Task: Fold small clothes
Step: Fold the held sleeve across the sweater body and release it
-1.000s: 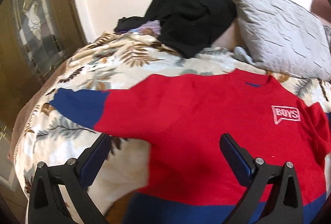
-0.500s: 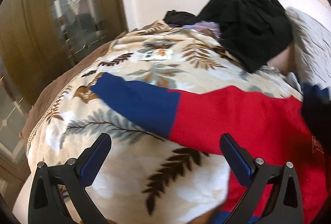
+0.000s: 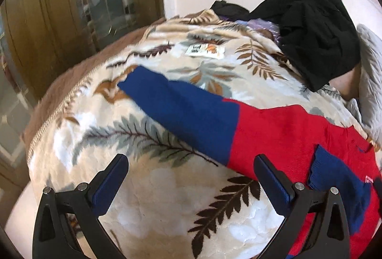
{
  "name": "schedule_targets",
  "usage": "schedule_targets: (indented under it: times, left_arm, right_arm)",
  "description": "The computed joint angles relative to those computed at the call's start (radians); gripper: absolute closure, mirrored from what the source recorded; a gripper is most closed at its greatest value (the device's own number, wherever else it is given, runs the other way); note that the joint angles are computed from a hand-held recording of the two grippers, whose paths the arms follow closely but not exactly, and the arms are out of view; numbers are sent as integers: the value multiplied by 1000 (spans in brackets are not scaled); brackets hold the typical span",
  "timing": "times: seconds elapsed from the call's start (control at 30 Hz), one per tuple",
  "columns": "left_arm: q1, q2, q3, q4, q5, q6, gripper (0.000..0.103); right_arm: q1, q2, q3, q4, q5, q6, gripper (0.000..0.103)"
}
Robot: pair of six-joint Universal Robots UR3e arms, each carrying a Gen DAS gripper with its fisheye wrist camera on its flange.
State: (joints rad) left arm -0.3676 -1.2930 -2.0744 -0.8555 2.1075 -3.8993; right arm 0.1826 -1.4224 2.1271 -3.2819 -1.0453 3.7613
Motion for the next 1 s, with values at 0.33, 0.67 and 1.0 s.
schedule_targets:
  times: [0.33, 0.67, 1.0]
  left_arm:
    - [-249, -359, 268, 93, 89, 49, 0]
    - [-284, -661, 560, -120, 71, 60, 0]
    - [-313, -670, 574, -111, 94, 85, 0]
  right_arm:
    - [-536, -589, 396, 529, 99, -460, 61]
    - [-774, -400, 312, 656, 174, -629, 62]
    - [-851, -595, 268, 993, 221, -817, 66]
